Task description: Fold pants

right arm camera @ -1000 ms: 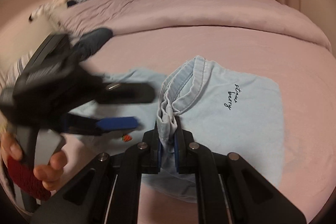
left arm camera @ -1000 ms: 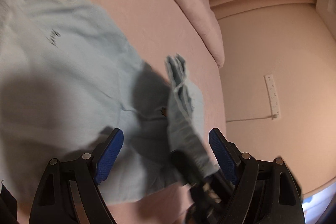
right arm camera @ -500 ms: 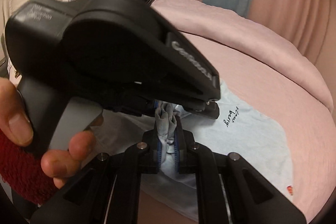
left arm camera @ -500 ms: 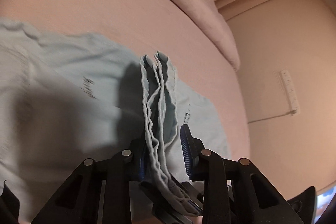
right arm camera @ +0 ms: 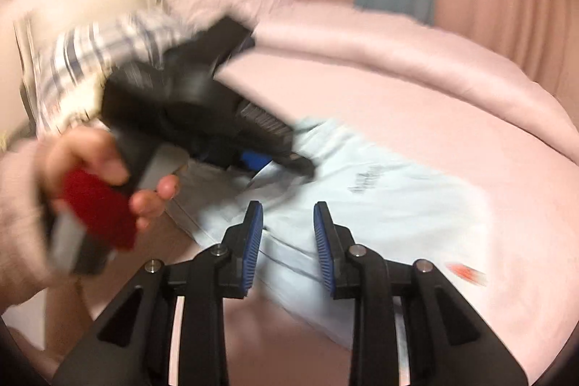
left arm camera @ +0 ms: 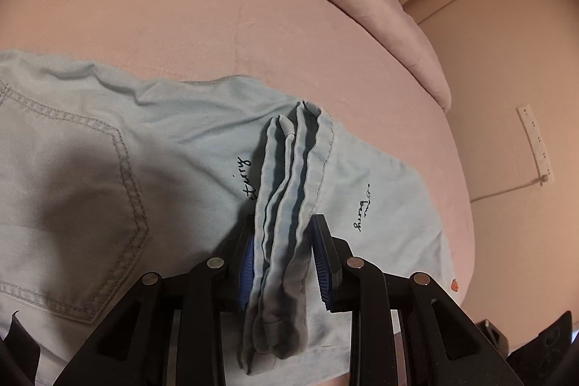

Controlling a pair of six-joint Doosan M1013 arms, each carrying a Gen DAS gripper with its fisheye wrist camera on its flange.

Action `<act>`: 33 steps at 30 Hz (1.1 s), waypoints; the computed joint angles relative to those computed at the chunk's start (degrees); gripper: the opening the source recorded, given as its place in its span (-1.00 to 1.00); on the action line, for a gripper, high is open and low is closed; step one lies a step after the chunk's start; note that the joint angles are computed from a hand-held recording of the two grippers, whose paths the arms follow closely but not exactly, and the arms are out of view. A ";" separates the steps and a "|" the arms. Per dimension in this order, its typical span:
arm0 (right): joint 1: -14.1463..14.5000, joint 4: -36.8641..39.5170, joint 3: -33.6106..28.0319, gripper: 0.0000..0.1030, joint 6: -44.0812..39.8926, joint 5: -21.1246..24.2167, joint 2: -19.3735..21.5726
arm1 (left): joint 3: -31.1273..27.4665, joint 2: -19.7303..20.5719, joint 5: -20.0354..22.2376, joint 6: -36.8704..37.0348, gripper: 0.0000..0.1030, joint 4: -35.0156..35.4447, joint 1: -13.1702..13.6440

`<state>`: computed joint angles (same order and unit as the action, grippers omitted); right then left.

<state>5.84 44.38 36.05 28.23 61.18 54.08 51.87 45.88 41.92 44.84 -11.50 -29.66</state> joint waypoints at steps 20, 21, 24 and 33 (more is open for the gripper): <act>0.06 -3.49 6.79 -0.55 9.67 -9.57 -1.06 | -11.81 6.51 6.83 2.12 -0.48 0.80 -2.41; 0.39 -5.33 7.87 -0.55 10.64 -12.61 -1.44 | -10.20 6.05 5.58 1.63 -0.52 -0.02 -2.24; 0.75 -12.50 10.14 -0.66 18.33 -19.42 -2.61 | -6.69 4.45 4.12 -0.46 -0.90 0.69 -1.86; -0.16 -23.83 13.21 -1.00 30.35 -21.39 -5.19 | -7.25 4.08 6.95 -0.45 -0.90 3.73 -2.21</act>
<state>5.68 20.55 49.25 58.58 39.79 48.88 44.63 49.96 48.87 44.39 -7.77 -31.88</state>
